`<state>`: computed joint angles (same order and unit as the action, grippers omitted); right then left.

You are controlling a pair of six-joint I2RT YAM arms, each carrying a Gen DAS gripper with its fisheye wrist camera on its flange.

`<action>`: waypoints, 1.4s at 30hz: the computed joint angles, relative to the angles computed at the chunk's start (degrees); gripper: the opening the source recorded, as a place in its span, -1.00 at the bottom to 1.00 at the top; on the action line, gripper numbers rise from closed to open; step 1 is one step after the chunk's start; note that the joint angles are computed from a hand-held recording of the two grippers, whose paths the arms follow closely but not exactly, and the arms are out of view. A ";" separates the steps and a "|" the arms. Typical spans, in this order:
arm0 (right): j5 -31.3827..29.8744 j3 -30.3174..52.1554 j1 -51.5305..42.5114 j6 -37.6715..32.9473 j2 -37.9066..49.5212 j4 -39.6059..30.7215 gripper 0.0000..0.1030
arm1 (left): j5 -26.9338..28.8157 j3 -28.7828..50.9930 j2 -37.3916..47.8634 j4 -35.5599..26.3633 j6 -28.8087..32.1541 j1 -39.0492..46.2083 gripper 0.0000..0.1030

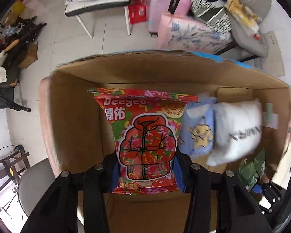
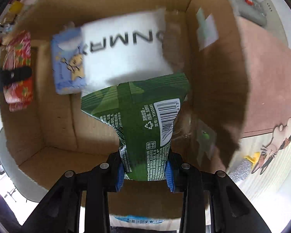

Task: Organize soft objects
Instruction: 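Lower both packets into the cardboard box and open both tools, then grasp the lilac cloth with the right tool while the left tool grasps the orange snack bag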

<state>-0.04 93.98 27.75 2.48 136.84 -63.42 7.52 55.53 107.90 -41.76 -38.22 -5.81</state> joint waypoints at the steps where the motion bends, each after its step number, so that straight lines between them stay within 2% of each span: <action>1: 0.39 0.81 0.28 -0.11 1.07 -0.54 -0.30 | -0.31 1.16 1.38 -0.30 0.63 0.25 -0.18; 6: 1.99 6.72 0.57 -0.47 6.82 -2.81 -0.30 | 0.58 3.63 5.77 0.88 2.29 1.05 -0.17; 10: 3.18 11.41 1.33 -1.42 9.75 -5.86 -0.24 | 0.24 5.80 6.89 -1.20 2.92 1.65 -0.15; 11: 3.27 10.99 1.09 -2.05 9.23 -6.12 -0.06 | 0.70 5.52 5.94 -1.53 2.61 1.98 -0.15; 12: 2.64 12.00 1.21 -2.31 9.32 -7.19 0.23 | 0.82 5.68 5.65 -1.89 2.76 2.53 -0.15; 13: 1.07 12.95 1.29 -2.74 9.06 -8.14 0.34 | 0.73 5.64 4.56 -2.68 2.45 2.86 -0.15; 14: 0.03 13.56 1.50 -3.00 8.39 -8.62 0.55 | 0.69 5.65 3.84 -2.88 2.22 3.21 -0.14; 15: 0.19 13.71 1.83 -3.06 7.44 -8.56 0.61 | 0.78 5.21 1.79 -3.30 2.06 3.33 -0.08; 17: 1.37 13.48 2.69 -3.38 5.30 -8.07 0.63 | 0.03 4.42 -1.96 -4.32 1.66 3.08 0.23; 18: 1.88 13.27 3.09 -3.56 4.19 -7.76 0.75 | -0.48 3.83 -4.06 -4.58 1.23 2.81 0.47; 20: 2.52 12.33 3.75 -3.79 2.00 -6.93 0.99 | -2.21 2.18 -9.13 -5.12 -0.12 1.63 0.73; 21: 2.94 11.35 4.13 -3.87 0.45 -5.84 1.00 | -2.84 1.42 -11.43 -5.65 -0.55 0.97 0.88; 22: 3.42 10.29 4.53 -3.87 -1.09 -4.88 1.00 | -3.29 1.01 -12.78 -5.92 -1.01 0.37 0.95; 26: 3.93 6.18 5.89 -3.33 -5.68 -2.13 1.00 | -6.32 -3.04 -21.55 -7.70 -6.47 -4.43 0.96; 35: 1.77 -9.69 5.84 -3.34 -20.76 5.28 1.00 | -14.84 -6.33 -35.23 -17.12 -24.47 -21.60 0.96; 39: -0.90 -22.42 4.13 -5.22 -33.12 9.70 1.00 | -21.71 -5.93 -38.94 -24.85 -41.07 -37.60 0.96; 42: -2.37 -34.34 2.39 -8.79 -42.40 12.09 1.00 | -21.32 -6.84 -36.70 -28.77 -60.51 -56.03 0.96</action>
